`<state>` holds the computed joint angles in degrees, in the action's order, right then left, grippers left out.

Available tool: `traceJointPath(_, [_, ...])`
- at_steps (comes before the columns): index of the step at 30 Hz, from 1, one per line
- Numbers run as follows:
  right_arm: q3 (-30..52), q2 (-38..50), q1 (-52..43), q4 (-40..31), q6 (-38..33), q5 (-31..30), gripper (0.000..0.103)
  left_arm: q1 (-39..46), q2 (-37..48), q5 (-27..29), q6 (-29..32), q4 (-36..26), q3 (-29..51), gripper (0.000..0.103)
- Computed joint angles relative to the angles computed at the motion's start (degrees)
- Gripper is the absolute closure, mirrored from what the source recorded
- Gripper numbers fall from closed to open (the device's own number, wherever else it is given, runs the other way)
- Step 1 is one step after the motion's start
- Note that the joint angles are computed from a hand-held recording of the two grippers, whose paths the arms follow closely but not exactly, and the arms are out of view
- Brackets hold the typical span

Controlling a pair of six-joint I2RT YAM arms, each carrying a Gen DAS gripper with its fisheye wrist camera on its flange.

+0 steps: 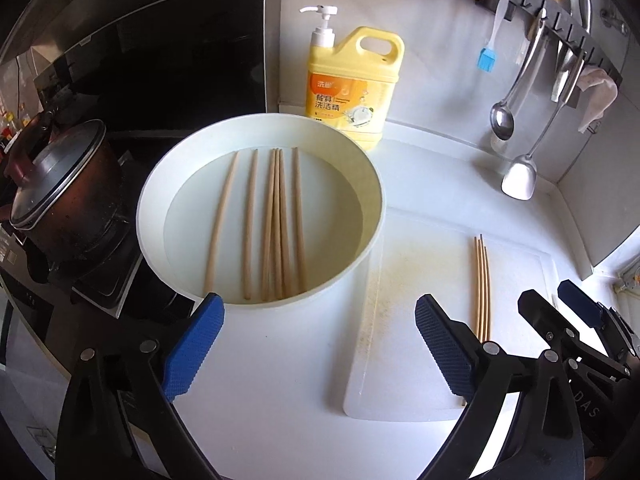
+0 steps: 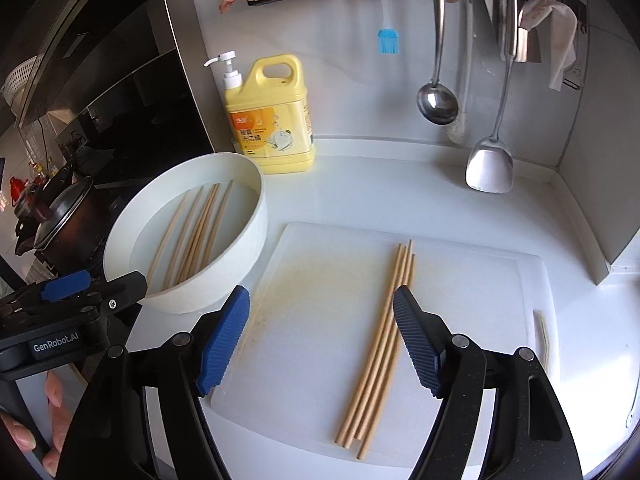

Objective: Organize utensils

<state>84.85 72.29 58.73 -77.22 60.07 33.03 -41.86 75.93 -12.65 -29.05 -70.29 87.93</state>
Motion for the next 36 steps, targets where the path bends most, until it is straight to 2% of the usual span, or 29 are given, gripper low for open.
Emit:
traceJointPath(12, [-16.73,-18.21,7.82,-7.98,14.24,3.09,0.032,-14.60,0.88,-7.15,-12.19,-0.96,-1.12,0.007])
traceJointPath(18, [-23.39,-22.59,9.50,-8.59,17.79,3.17,0.032,-19.03,1.05,-9.59,-15.26,0.83,-3.18,0.007])
traceJointPath(23, [-27.20,-22.78,8.05,-5.24,17.05,3.67,0.032,-19.26,1.00,-9.63,-12.45,5.66,-5.98,0.007])
traceJointPath(29, [-30.64,-21.45,1.46,1.53,11.71,1.65,0.032,-18.43,1.99,-8.52,-6.32,13.92,-9.97,0.007])
traceJointPath(36, [-33.52,-19.30,-3.86,7.95,7.67,0.34,0.032,-16.08,2.96,-3.85,-3.31,20.28,-13.56,0.007])
